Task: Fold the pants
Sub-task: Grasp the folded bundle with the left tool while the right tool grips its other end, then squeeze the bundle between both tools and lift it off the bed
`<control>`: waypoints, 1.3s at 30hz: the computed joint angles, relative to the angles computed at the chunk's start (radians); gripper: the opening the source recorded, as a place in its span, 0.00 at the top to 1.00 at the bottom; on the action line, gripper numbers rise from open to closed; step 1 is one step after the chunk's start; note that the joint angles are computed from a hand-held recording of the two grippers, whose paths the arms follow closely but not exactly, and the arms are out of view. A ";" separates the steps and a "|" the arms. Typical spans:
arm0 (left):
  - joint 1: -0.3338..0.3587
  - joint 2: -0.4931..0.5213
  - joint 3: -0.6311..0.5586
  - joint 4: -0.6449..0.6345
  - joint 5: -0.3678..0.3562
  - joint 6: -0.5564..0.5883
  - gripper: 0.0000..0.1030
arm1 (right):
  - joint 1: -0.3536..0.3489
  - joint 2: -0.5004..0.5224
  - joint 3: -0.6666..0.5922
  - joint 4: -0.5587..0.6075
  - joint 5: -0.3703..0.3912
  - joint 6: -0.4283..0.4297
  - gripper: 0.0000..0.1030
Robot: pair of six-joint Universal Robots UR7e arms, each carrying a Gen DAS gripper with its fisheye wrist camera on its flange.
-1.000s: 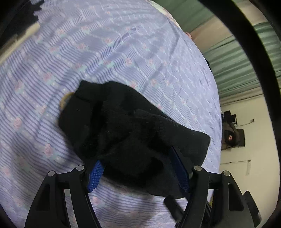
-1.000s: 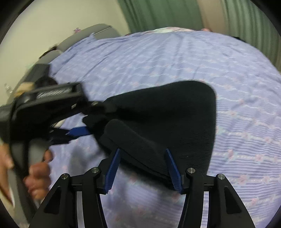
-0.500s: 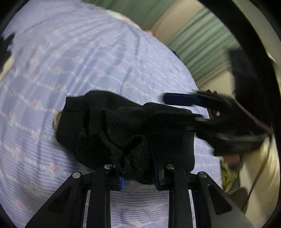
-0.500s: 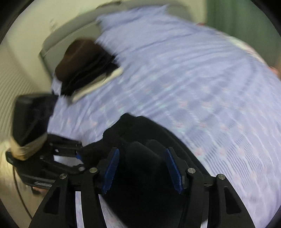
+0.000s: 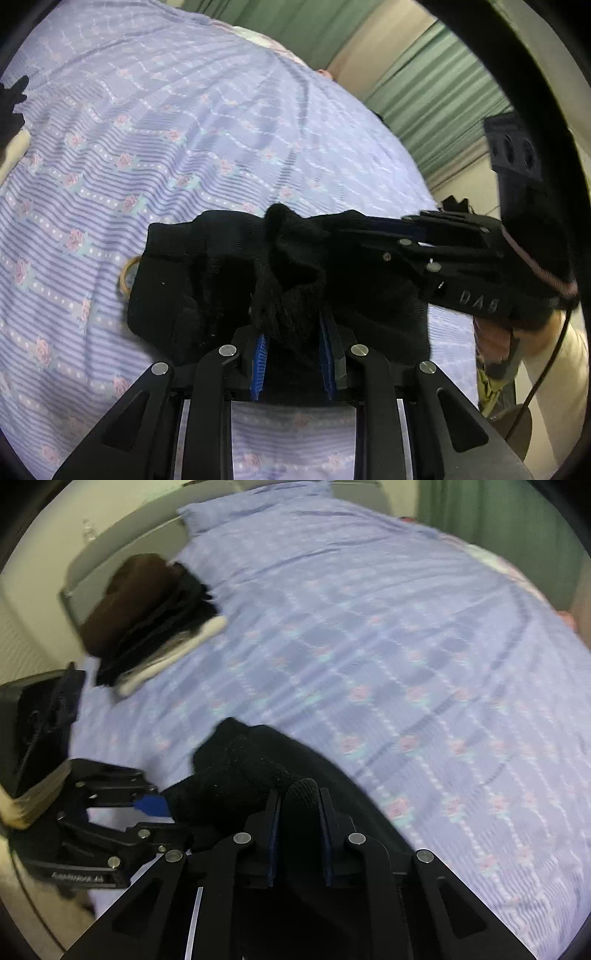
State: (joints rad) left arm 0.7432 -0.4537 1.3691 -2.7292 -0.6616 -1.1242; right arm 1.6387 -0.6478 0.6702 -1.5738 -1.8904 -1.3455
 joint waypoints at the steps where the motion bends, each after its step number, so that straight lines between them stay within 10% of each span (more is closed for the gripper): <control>1: 0.006 0.005 -0.020 0.035 0.002 -0.015 0.75 | -0.002 -0.022 0.064 -0.084 -0.008 -0.017 0.83; 11: -0.004 0.007 -0.057 0.200 0.021 -0.158 0.74 | -0.079 -0.272 0.413 -0.549 0.141 0.026 0.56; 20: -0.027 0.040 -0.154 0.429 0.066 -0.293 0.73 | -0.211 -0.299 0.357 -0.501 0.166 0.515 0.55; 26: -0.019 0.018 -0.113 0.444 0.059 -0.340 0.65 | -0.231 -0.337 0.440 -0.503 0.177 0.573 0.55; 29: -0.034 -0.017 -0.076 0.483 0.061 -0.469 0.41 | -0.227 -0.351 0.470 -0.532 0.170 0.562 0.56; 39: -0.025 0.007 0.018 0.065 0.001 -0.483 0.23 | -0.221 -0.366 0.516 -0.589 0.169 0.509 0.58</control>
